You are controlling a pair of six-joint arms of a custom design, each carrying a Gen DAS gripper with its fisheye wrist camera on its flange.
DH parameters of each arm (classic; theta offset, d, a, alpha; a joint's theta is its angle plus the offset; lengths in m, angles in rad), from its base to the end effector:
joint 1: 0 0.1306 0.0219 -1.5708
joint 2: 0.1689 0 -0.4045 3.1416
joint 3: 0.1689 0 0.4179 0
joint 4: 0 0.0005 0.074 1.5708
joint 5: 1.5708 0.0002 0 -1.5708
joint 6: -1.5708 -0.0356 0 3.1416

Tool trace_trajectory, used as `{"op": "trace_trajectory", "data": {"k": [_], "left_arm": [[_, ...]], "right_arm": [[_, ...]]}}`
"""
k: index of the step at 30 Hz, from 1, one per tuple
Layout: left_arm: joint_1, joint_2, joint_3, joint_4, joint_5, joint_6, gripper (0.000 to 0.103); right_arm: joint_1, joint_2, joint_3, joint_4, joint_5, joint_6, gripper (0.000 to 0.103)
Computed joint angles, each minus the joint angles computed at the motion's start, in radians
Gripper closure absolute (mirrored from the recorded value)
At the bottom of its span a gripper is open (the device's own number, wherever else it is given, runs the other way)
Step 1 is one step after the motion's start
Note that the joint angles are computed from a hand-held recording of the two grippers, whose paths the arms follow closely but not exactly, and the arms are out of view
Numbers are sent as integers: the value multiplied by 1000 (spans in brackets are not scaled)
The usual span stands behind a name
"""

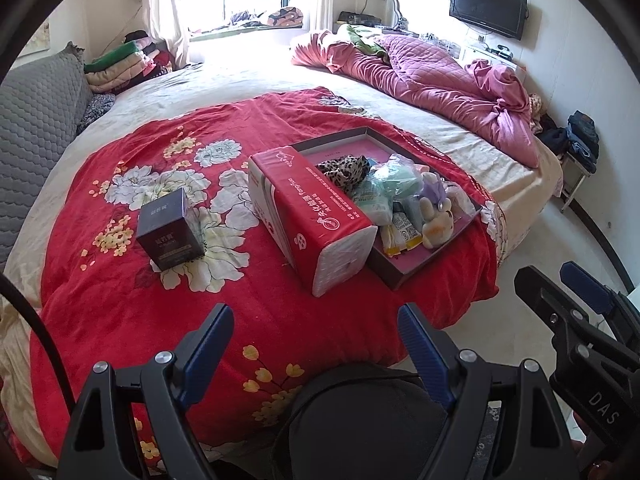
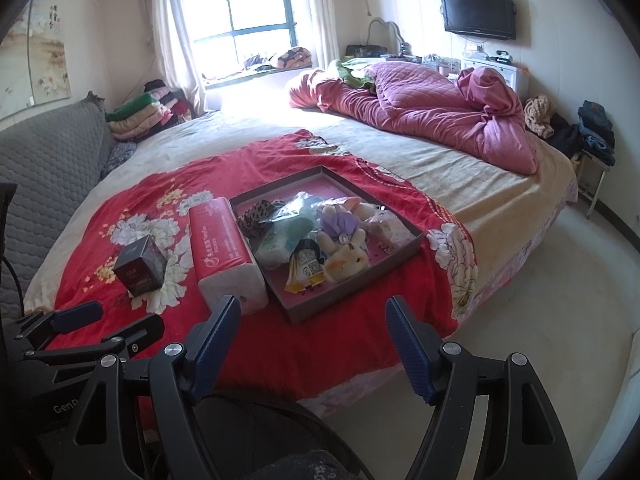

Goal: Organize soft objects

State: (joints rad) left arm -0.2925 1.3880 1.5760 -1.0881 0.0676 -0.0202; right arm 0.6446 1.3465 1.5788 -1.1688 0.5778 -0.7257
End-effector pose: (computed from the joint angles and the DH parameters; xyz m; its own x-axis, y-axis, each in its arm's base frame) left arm 0.4729 -0.1454 0.5272 -0.7433 0.2449 -0.6225 0.3430 0.9385 -0.0404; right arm 0.3857 0.2650 0.5469 -0.6440 0.2114 -0.7353 0.2443 0.9676 0.0642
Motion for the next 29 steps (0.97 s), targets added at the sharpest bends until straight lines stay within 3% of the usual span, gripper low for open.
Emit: {"op": "trace_trajectory", "data": {"k": [24,29], "left_arm": [[-8,8,1,-11,-25,-5,20],[3,4,-7,-3,10,-8,20]], "right_arm": [[-2,1,-6,-6,-4,4,27],[2,6,-1,-7,6,10,27]]}}
